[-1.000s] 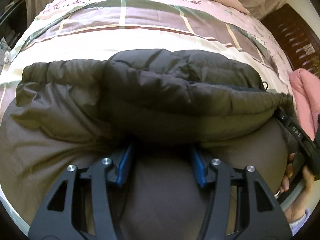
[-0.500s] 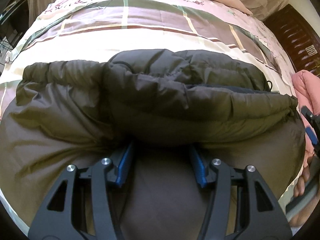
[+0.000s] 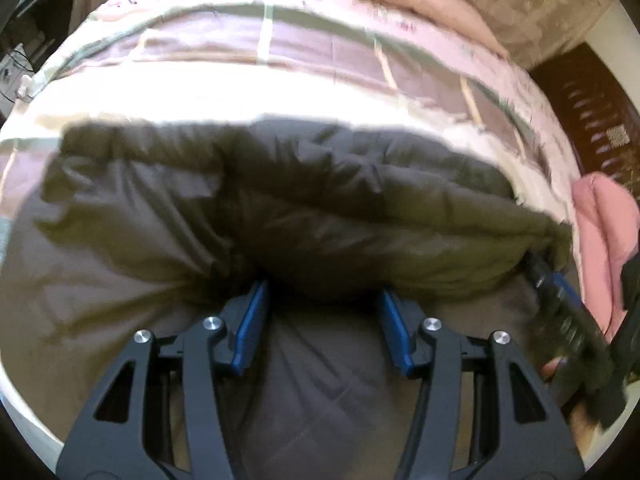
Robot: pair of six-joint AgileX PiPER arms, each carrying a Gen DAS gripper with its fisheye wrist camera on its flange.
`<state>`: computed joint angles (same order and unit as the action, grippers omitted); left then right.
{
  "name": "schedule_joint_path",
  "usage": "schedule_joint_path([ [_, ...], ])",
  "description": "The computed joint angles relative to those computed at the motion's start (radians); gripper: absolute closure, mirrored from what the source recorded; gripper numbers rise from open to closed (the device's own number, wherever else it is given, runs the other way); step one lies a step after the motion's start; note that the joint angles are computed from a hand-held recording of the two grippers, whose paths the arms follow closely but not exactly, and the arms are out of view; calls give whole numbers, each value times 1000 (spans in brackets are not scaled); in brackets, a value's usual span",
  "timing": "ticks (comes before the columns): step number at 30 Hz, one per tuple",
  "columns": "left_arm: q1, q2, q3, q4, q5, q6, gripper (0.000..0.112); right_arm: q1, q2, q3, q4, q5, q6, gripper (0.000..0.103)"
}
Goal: Fold large clothes
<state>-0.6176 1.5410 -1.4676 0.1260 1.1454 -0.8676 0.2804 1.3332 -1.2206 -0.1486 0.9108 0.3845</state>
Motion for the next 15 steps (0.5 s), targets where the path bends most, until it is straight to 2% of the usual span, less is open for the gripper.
schedule_joint_path([
  [2, -27, 2, -16, 87, 24, -44, 50, 44, 30, -26, -14, 13, 11, 7],
  [4, 7, -8, 37, 44, -30, -34, 48, 77, 62, -22, -57, 1, 76, 7],
  [7, 36, -19, 96, 18, -98, -20, 47, 69, 107, -7, -66, -61, 108, 7],
  [9, 21, -9, 97, 57, -102, -39, 47, 61, 133, -20, -56, -76, 118, 5],
  [15, -8, 46, 75, 154, -103, -81, 46, 68, 207, -4, -103, -190, 181, 2],
])
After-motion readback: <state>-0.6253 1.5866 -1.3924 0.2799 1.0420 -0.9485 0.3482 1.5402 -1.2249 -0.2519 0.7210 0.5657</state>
